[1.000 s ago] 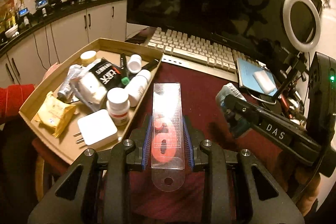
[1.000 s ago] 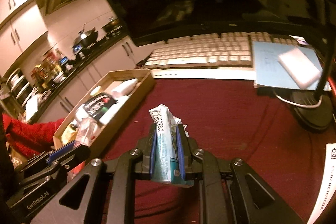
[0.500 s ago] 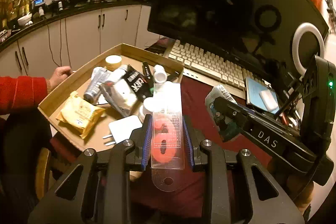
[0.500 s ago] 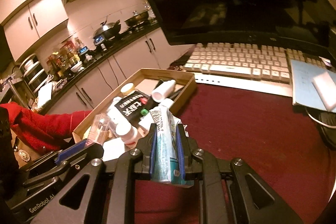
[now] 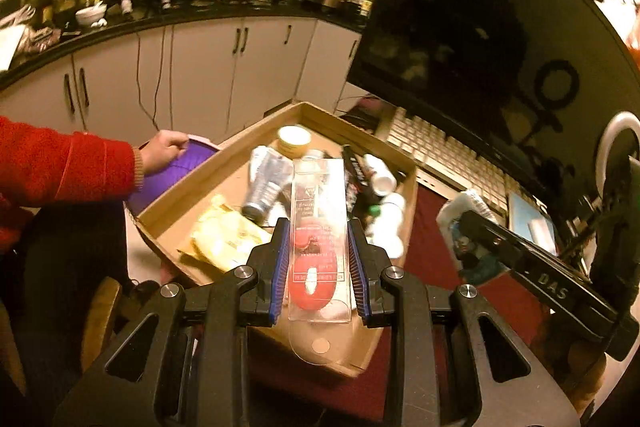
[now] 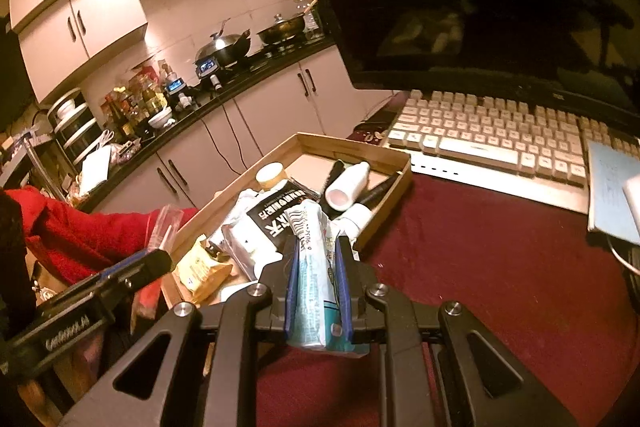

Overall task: Organize objects
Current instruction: 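Carry clear package with left gripper while right gripper carries tissue pack to tray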

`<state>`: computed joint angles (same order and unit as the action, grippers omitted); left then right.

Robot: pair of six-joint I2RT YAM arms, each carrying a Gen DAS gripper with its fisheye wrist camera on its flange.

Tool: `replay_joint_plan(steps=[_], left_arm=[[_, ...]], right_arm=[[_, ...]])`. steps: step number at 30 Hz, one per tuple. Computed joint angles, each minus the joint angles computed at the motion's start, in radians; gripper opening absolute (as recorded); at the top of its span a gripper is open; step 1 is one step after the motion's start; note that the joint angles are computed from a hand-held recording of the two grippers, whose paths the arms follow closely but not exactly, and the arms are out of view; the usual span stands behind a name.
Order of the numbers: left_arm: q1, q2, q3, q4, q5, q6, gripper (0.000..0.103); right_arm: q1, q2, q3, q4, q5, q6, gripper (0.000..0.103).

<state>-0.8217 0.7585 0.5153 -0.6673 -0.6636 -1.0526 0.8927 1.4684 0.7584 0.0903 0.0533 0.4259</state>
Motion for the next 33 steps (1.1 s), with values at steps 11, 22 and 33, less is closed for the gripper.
replay_joint_plan(steps=[11,22,33], left_arm=[[0.325,-0.018,-0.084,0.181,0.239,0.215,0.027],[0.615,0.156,-0.086,0.37,0.483,0.399,0.027],[0.663,0.221,-0.106,0.451,0.541,0.47,0.027]], right_arm=[[0.006,0.157,0.163,-0.043,-0.01,-0.027,0.016],[0.005,0.379,0.424,-0.15,-0.001,-0.081,0.016],[0.01,0.55,0.632,-0.222,0.059,-0.134,0.016]])
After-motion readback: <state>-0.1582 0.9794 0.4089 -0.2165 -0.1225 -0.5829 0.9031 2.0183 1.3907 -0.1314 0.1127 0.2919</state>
